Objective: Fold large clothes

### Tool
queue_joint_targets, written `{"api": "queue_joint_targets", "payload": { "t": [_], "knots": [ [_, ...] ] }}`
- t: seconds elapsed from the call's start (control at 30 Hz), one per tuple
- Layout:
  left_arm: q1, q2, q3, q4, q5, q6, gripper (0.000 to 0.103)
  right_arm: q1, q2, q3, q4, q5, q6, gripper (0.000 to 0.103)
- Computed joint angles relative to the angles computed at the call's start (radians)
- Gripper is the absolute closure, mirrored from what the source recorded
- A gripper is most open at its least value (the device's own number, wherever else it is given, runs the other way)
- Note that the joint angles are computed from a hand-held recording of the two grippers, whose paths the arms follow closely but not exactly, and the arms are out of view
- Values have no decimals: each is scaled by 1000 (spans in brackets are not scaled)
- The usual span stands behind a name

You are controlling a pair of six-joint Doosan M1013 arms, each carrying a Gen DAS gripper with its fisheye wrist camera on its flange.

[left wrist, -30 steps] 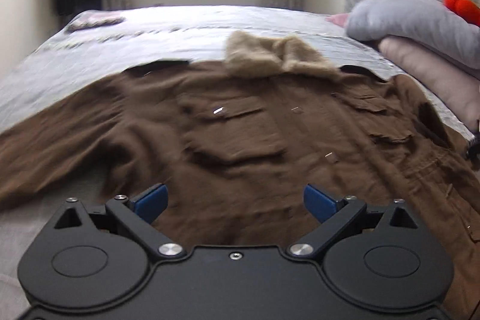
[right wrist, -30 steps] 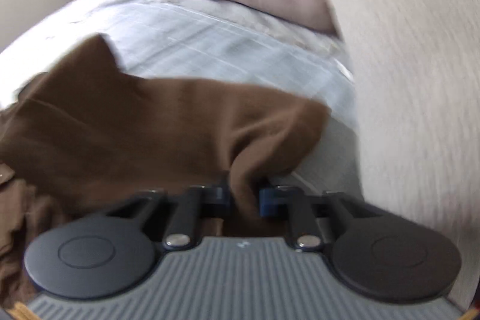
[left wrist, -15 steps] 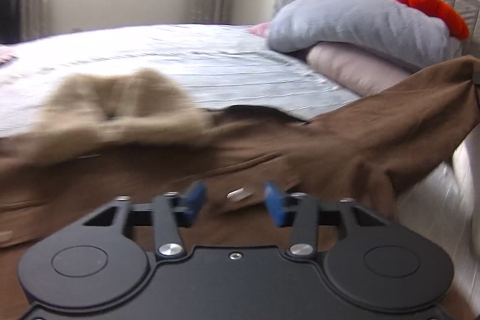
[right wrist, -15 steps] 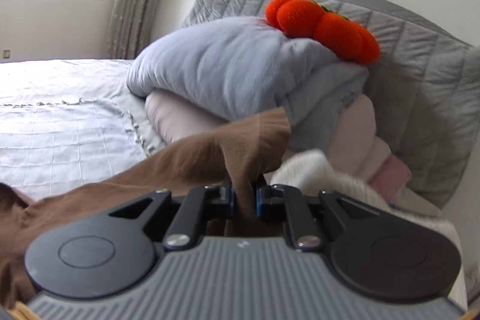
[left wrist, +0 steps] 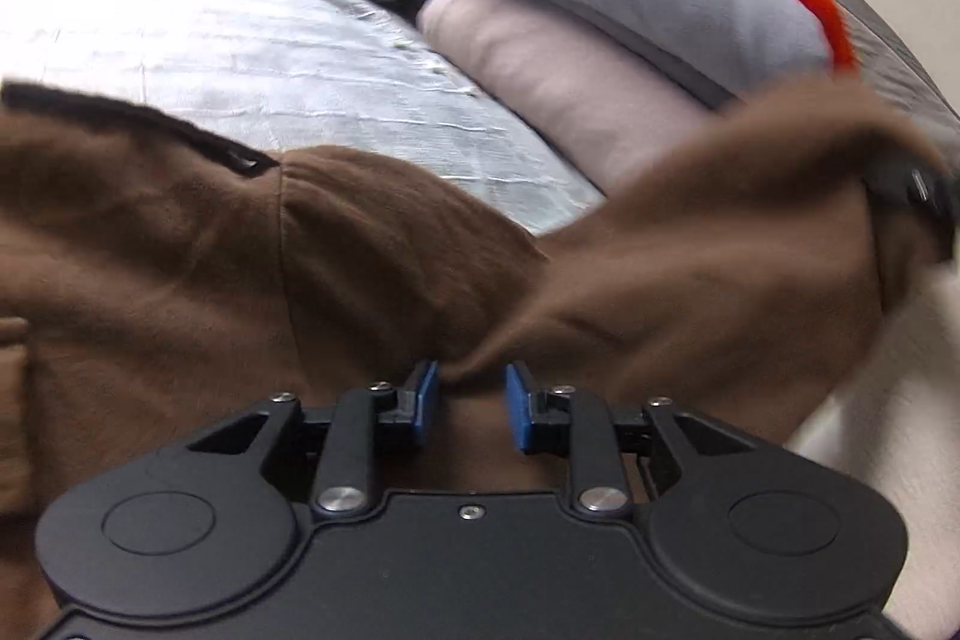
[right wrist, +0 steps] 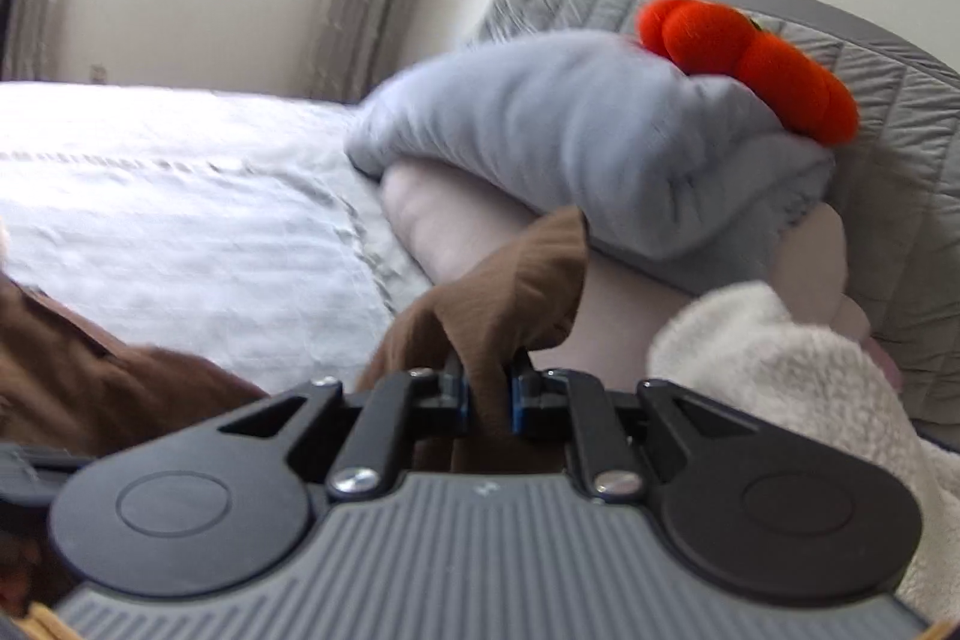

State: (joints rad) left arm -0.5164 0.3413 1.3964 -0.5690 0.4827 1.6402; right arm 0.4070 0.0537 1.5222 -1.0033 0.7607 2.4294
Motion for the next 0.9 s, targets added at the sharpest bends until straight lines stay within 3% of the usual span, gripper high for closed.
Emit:
{"api": "queue_joint_targets", "payload": {
  "t": [0.03,0.1,0.17,0.37,0.47,0.67,0.77,0.8,0.83,0.9],
  "knots": [
    [3,-23,19,-7,3,32,74,5,-2,-14,23,-20,-15,92],
    [5,-82,72,7,-12,64,59,26,-6,-41,62,-60,-50,92],
    [10,-149,124,74,-23,35,35,49,-7,-75,141,-93,-126,92],
    [79,-336,263,313,-21,-178,11,135,28,-193,475,-155,-450,91],
    [125,-415,325,447,-16,-305,10,190,70,-254,589,-138,-580,90],
    [231,-517,416,516,-4,-425,10,274,180,-370,841,-35,-779,88],
    [275,-543,449,512,1,-468,10,291,244,-439,981,134,-872,73],
    [291,-549,458,504,6,-473,10,291,257,-449,1015,176,-893,57],
    [302,-552,466,504,8,-483,10,291,254,-435,1030,174,-902,44],
    [319,-552,474,494,8,-487,10,289,240,-408,1045,145,-925,36]
  ]
}}
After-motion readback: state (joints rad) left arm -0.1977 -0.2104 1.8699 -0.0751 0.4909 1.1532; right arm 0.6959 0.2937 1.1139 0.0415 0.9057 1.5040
